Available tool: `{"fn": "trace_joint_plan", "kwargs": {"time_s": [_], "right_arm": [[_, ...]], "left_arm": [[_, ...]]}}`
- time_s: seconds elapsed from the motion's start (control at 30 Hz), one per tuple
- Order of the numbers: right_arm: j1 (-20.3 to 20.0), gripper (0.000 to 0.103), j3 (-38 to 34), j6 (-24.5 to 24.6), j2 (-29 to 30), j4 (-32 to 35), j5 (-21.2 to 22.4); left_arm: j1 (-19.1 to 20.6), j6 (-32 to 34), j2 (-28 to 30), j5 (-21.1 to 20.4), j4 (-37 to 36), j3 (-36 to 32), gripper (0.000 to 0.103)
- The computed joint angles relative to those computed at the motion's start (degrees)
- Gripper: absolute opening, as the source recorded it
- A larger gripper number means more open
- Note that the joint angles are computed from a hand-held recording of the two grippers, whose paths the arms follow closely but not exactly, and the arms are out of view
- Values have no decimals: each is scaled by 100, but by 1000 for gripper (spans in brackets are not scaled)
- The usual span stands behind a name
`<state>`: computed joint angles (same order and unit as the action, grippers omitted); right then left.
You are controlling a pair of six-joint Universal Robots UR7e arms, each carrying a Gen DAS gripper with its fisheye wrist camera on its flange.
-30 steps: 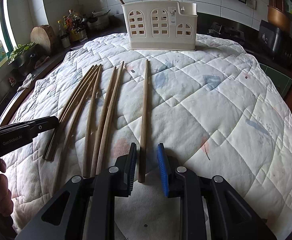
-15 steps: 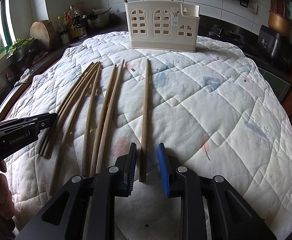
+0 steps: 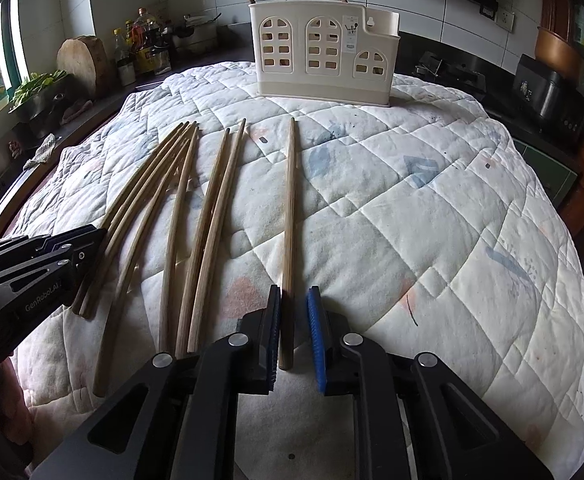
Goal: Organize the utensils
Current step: 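Close the left tool on a chopstick while the right tool grasps another, then carry the left tool's chopstick up over the holder while the right tool carries its own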
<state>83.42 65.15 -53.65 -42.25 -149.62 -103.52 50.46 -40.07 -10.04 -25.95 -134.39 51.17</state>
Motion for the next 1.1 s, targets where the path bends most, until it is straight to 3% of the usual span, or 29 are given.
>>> {"fn": "trace_joint_plan", "kwargs": {"time_s": [0.23, 0.47, 0.67, 0.87, 1.0, 1.1], "right_arm": [[20, 7, 242, -101, -151, -311, 97], [119, 7, 542, -213, -521, -713, 618], [300, 7, 384, -269, -624, -809, 1053], [466, 6, -680, -88, -245, 141, 1059], [598, 6, -1767, 48, 157, 920, 1019], [712, 6, -2968, 189, 622, 1716, 978]], "left_arm": [[62, 680, -382, -561, -845, 534, 7], [-62, 1775, -743, -692, -2181, 1132, 7], [-154, 2811, -773, -624, -3137, 1145, 6], [-35, 2920, -938, -1120, -3084, 1044, 6], [-21, 3377, -887, -1211, -3151, 677, 6], [2, 3603, -795, -1317, -2981, 261, 6]]}}
